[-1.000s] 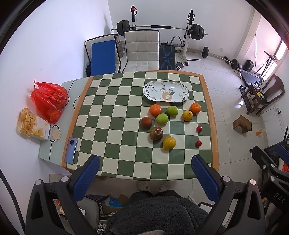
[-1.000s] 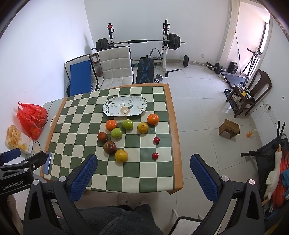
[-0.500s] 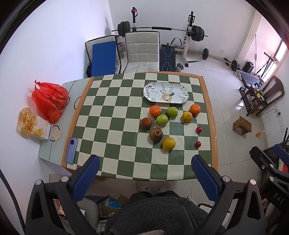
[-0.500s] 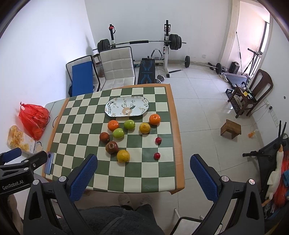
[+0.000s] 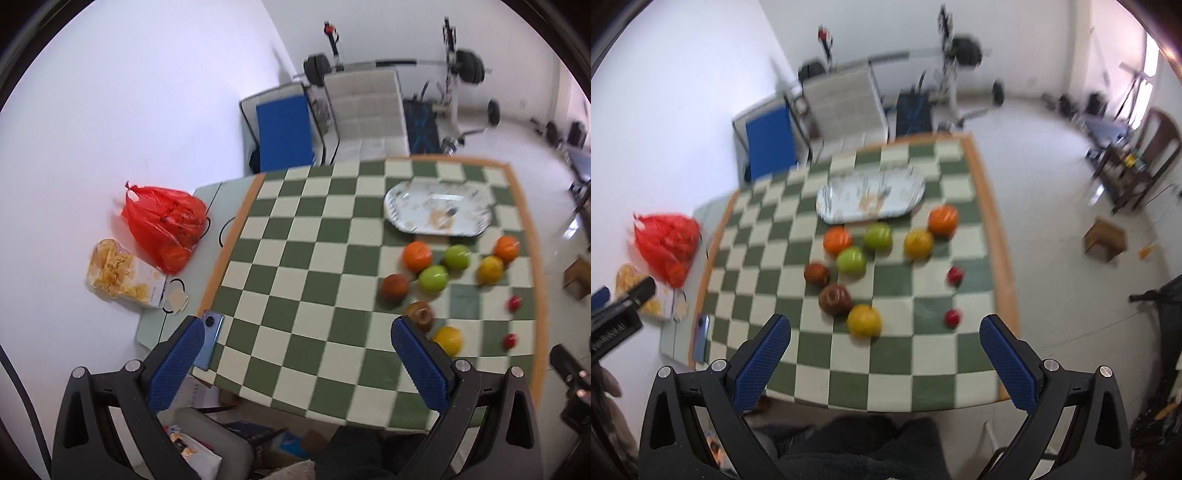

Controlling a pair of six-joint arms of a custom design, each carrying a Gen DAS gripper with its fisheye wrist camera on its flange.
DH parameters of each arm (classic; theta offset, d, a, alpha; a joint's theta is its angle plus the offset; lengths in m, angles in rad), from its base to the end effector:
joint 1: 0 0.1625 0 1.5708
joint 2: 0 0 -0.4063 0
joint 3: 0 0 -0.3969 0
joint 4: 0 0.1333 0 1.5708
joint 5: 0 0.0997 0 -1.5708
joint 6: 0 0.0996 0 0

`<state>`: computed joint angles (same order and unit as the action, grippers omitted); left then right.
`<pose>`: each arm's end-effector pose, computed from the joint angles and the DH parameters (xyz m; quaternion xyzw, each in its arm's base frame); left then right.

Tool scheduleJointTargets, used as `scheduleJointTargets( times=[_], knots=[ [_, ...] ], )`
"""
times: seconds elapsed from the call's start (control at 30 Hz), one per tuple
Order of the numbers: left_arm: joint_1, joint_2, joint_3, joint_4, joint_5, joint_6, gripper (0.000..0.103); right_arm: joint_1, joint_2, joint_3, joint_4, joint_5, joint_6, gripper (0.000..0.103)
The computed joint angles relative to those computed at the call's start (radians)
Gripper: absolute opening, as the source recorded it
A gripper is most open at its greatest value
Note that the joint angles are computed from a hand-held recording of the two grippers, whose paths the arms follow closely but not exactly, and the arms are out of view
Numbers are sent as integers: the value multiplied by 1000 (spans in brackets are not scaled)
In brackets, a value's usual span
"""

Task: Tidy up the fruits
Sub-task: 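Grasp the dark orange with the left tool while the right tool grasps the yellow-orange tangerine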

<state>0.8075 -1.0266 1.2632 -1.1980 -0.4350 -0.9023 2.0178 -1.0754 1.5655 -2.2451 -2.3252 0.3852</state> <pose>-0.2905 -0.6271 0.3256 0.1051 0.8135 -0.2094 0.5323 0.3417 -0.5622 0.2800 -0.0053 -0.9264 0.2265 0.3009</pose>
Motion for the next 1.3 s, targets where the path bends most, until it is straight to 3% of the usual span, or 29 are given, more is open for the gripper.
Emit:
scheduleJointTargets(
  times=[0.2, 0.37, 0.47, 0.7, 0.87, 1.07, 1.17, 1.23, 1.3],
  knots=[
    [126, 130, -91, -31, -25, 136, 103, -136, 191, -58, -16, 113, 5, 103],
    [207, 249, -187, -132, -78, 346, 103, -213, 288, -67, -7, 160, 74, 102],
    [258, 341, -305, -137, -179, 439, 103, -238, 338, -94, 15, 176, 130, 102],
    [361, 615, -723, 35, -435, 509, 101, -273, 418, -166, 76, 192, 222, 99],
    [400, 758, -951, 156, -557, 527, 88, -290, 453, -200, 97, 219, 268, 91],
    [412, 797, -979, 171, -580, 561, 83, -299, 477, -212, 102, 244, 304, 84],
    [417, 794, -956, 163, -590, 569, 72, -303, 483, -213, 100, 258, 316, 80],
    [420, 777, -917, 133, -593, 578, 56, -306, 488, -217, 104, 262, 320, 76],
    [422, 756, -872, 100, -606, 585, 53, -307, 495, -224, 112, 267, 327, 76]
  ],
)
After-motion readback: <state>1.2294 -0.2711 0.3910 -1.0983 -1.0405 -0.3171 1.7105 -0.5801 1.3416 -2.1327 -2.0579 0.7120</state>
